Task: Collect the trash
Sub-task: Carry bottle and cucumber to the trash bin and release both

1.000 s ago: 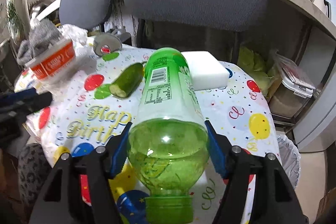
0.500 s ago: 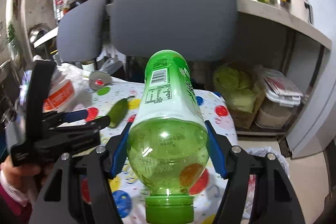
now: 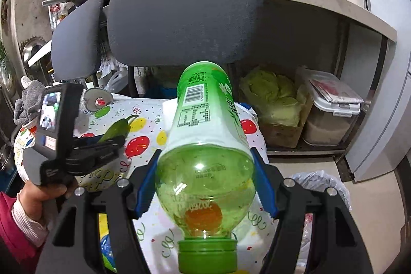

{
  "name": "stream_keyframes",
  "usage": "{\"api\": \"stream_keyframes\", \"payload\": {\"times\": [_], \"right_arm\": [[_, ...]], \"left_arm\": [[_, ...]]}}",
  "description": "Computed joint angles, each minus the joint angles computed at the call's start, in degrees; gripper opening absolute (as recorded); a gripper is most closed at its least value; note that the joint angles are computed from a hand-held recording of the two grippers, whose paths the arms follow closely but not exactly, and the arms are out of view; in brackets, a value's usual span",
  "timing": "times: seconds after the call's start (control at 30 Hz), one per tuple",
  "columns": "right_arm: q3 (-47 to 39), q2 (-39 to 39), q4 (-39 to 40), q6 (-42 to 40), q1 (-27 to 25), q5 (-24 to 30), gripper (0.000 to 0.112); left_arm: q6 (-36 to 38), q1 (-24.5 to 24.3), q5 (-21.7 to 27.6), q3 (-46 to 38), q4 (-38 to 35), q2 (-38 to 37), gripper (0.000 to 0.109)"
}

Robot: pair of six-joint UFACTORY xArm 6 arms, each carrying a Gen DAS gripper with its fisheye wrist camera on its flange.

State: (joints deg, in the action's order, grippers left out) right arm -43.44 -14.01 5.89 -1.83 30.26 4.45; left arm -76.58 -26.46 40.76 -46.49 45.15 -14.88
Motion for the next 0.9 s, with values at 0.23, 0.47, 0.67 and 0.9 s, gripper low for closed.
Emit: {"api": "stream_keyframes", "payload": {"times": [0.23, 0.47, 0.67, 0.9], "right_arm": [[2.3, -3.4, 7.7, -5.8, 0.2, 0.5, 0.065], [7.8, -12.4, 4.5, -2.4, -4.1, 4.3, 0.065], [12.8, -22.7, -1.9, 3.6, -13.1, 9.2, 0.065], [12.2, -22.3, -0.5, 2.0, -22.0, 9.1, 0.065]], "left_arm": [[-2.9, -5.8, 4.0, 4.4, 1.0, -9.0, 0.033], [0.1, -14.9, 3.7, 2.3, 0.4, -12.0, 0.033], [8.5, -16.9, -8.2, -7.4, -4.6, -1.2, 0.033], [22.2, -18.9, -15.1, -24.9, -15.0, 16.9, 0.033]]}}
